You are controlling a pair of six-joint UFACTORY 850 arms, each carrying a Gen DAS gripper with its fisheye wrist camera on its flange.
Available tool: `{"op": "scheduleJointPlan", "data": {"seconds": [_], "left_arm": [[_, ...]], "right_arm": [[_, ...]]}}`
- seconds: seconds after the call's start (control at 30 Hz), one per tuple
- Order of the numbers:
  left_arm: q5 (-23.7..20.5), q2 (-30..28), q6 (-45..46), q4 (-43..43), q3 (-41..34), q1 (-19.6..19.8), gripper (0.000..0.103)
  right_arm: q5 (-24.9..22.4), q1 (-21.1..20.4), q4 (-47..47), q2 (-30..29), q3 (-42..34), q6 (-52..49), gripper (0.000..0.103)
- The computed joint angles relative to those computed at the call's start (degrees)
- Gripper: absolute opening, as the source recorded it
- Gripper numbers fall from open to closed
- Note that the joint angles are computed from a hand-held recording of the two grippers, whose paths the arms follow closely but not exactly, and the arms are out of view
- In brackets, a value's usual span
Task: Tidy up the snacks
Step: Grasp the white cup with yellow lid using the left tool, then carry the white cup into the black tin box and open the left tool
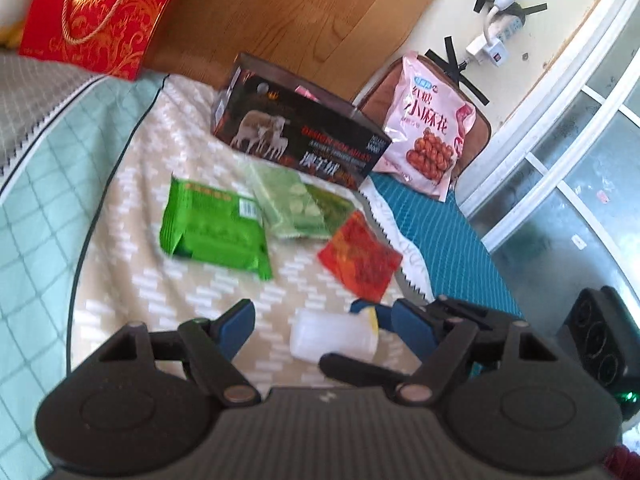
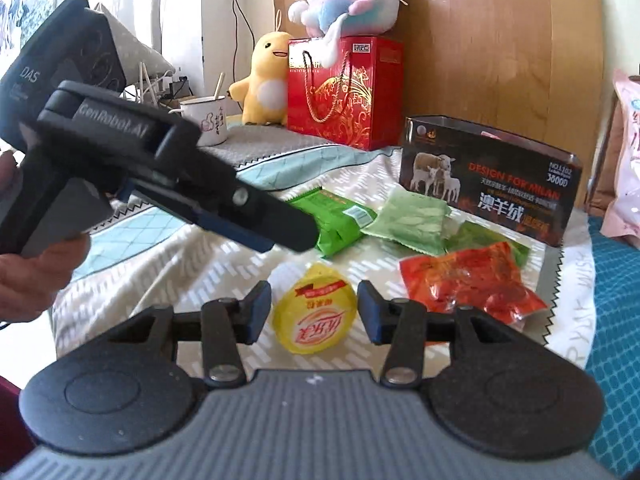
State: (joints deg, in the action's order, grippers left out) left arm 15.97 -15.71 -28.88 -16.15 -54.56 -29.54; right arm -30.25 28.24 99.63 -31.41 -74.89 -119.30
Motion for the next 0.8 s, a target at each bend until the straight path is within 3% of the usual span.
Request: {"op": "scheduleJointPlan", "data": {"seconds": [0.27,0.33,0.37,0.43,0.53,0.63,0.8], "left_arm": [[1.47,-0.19,-11.82,11.37,0.86,0.69,0.074],[0.81,-1.28,-15.02,14.75,-0.15,0.83,0.065],[0.77,-1.82,-18.9,18.72,-0.46,1.09,0.056],[2.15,-2.45,-23.45,23.0,-0.46,1.39,0.054],[0.15,-2.78,-18.48,19.09,-1.72,1.09,0.054],[-0.29,-2.86,-16.61,18.58,-2.92,1.46,0.054],[-2.69,-4.66,-13.62,20.35,-8.46,2.9,0.052]], "right_arm": [[1.76,-0.07,0.74,1.73,3.22,-0.27,0.055],[2.14,0.1,1.26,1.58,3.25,-0.91,0.055],[2.15,0.16,1.46,1.45,3.1,-0.97,0.055],[1.96,0.25,0.38,0.74,2.13,0.4,0.054],[3.41,0.65,2.07,0.29,1.41,-0.96,0.043],[3.29,0.56,5.88,0.28,1.27,-3.29,0.043],[3.38,0.66,19.48,-0.36,-0.87,-16.29,0.043]]}}
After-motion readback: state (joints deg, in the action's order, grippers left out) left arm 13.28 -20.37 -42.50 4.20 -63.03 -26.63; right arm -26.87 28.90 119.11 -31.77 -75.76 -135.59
